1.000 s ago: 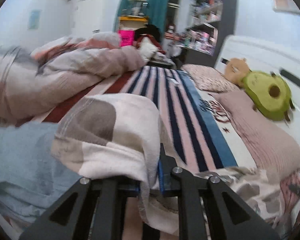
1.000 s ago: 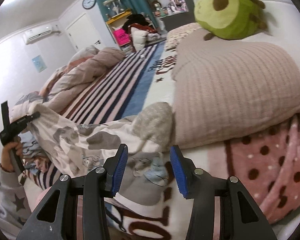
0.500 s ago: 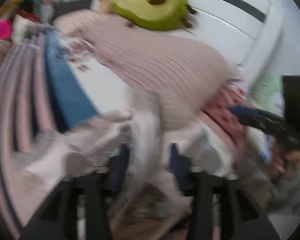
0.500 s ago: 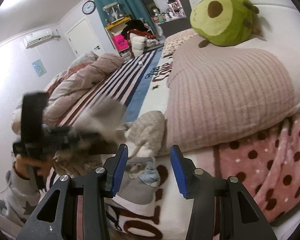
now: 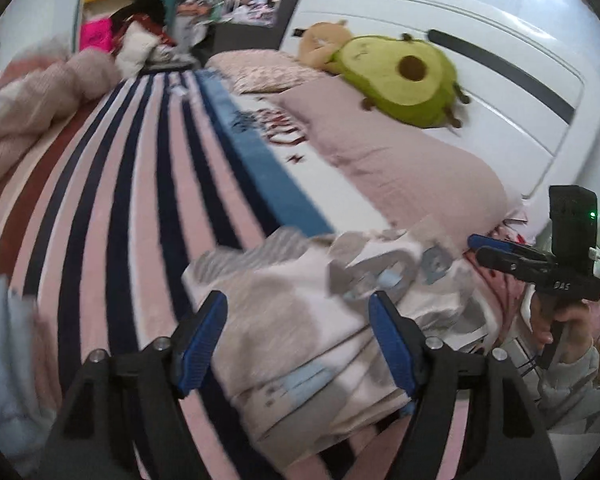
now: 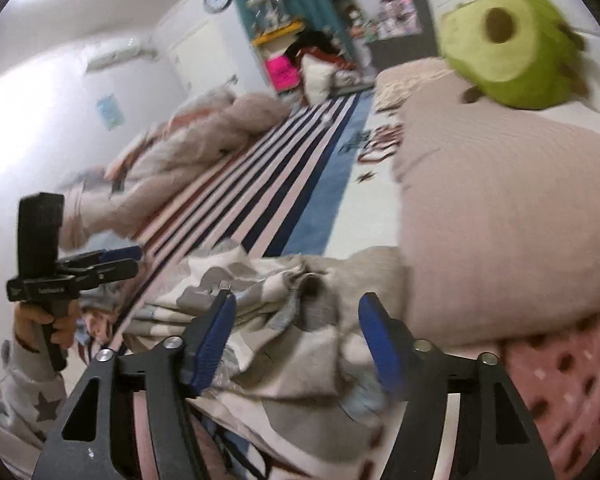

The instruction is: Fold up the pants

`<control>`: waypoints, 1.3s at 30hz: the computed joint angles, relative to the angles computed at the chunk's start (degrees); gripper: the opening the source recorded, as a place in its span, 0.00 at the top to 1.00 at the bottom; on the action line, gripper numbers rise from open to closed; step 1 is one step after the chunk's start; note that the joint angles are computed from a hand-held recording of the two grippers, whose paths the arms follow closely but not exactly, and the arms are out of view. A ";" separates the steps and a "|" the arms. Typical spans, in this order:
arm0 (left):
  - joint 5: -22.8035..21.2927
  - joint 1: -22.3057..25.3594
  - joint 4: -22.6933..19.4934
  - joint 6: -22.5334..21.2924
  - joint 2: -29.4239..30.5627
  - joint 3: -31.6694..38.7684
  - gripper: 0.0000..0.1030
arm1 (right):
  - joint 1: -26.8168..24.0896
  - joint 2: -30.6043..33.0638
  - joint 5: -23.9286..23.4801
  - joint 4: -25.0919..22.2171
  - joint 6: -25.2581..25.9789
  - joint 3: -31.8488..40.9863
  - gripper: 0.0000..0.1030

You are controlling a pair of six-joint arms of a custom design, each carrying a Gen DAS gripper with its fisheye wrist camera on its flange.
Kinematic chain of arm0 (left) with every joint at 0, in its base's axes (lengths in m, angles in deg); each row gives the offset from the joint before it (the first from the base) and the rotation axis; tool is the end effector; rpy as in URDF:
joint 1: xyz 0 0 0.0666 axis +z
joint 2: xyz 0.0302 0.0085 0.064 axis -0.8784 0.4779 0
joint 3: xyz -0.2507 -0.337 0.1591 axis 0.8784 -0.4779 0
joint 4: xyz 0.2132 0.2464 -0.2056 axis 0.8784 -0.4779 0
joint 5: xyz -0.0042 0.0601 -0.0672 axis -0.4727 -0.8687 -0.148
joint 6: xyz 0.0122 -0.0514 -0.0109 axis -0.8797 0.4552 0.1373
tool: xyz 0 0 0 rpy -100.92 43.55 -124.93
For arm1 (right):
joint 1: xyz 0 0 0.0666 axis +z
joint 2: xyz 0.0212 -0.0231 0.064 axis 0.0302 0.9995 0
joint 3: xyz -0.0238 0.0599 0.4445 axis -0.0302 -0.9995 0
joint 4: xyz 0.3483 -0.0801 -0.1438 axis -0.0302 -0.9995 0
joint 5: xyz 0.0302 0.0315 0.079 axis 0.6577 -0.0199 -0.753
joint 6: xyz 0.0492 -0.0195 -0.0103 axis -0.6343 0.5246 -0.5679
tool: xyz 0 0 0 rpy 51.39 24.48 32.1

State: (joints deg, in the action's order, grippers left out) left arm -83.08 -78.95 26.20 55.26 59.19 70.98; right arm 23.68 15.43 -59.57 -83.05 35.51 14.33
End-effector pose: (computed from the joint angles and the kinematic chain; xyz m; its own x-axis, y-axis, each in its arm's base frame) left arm 0.3611 -0.1136 0.3574 -0.7151 -0.1293 -0.6870 0.0487 0.9711 -0.2335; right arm 0.4944 0.2175 0.3435 -0.6377 -0.2497 -0.7287 -0.6525 0.6779 0.3387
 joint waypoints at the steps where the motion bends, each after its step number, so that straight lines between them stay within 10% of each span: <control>1: 0.06 0.31 0.54 0.70 0.26 -0.86 0.33 | 1.14 1.67 1.23 -2.50 1.64 1.83 0.38; 4: 2.13 0.84 2.84 2.14 0.72 -3.53 0.33 | 4.11 4.57 6.90 -5.24 4.44 3.58 0.41; 6: 2.63 0.39 3.70 2.64 0.96 -4.70 0.33 | 4.98 4.80 7.08 -3.61 5.20 2.55 0.88; 8: 1.97 -0.11 3.65 2.69 0.99 -5.23 0.33 | 4.94 4.31 8.27 -2.65 4.06 1.81 0.97; 18: 6.99 -5.64 3.56 -8.56 4.70 1.82 0.33 | 1.80 -2.69 11.56 -2.30 2.20 -1.36 0.94; 23: 0.62 -8.52 -1.14 -10.50 13.78 8.36 0.33 | 1.08 -3.33 10.00 -1.49 1.09 -2.20 0.88; 25: -1.80 -8.69 -1.60 -9.78 16.15 9.77 0.47 | 0.92 -2.80 9.01 -2.02 1.22 -2.00 0.85; 27: -2.48 -8.16 -2.08 -8.62 16.95 10.02 0.86 | 1.04 -2.27 8.56 -2.47 1.79 -1.76 0.85; 39: -6.02 -5.37 8.14 -0.37 4.74 -0.09 0.95 | 3.84 2.68 2.72 -11.68 12.53 3.98 0.65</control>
State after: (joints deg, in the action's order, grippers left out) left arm -89.10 -84.32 34.34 54.89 63.93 70.89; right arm 27.51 18.11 -56.85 -94.72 48.04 18.31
